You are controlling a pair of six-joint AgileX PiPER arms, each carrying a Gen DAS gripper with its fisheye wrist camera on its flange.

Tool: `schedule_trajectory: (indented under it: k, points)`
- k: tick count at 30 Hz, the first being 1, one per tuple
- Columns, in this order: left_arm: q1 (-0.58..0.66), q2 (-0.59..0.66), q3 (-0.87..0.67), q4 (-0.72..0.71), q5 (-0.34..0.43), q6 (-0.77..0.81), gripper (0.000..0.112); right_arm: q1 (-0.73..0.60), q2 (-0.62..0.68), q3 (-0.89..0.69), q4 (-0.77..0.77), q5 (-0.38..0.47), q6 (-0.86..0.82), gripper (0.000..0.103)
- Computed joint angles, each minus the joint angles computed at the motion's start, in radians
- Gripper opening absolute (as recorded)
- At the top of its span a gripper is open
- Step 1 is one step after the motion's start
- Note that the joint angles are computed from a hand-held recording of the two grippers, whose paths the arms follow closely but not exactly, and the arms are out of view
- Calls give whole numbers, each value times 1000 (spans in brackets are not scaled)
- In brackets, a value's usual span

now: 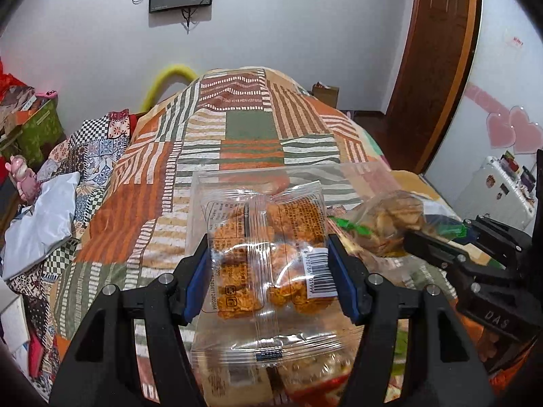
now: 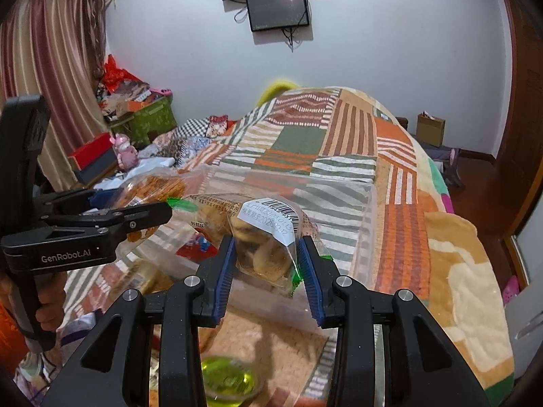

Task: Organize snacks
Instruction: 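Carry the cracker bag and cookie bag into the clear box and release both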

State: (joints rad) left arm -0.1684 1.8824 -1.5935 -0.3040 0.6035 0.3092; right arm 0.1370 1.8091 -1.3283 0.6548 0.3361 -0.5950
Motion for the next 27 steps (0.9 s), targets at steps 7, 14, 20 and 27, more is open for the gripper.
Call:
schedule_trajectory:
  k: [7,14,20,27]
  points:
    - [-17,86,-91,59,44,-57,63,9,73,-69,-87,34,89,35]
    - [-23,165,-175,108,101,-102,63,13,108,-101,-153,49,147,35]
    - [-28,170,-173,123,98,-126,64,18,119,-114,-198,66,187,38]
    - [-23,141,-143,123,101,-136,70,20,95,-101,-214,65,200,38]
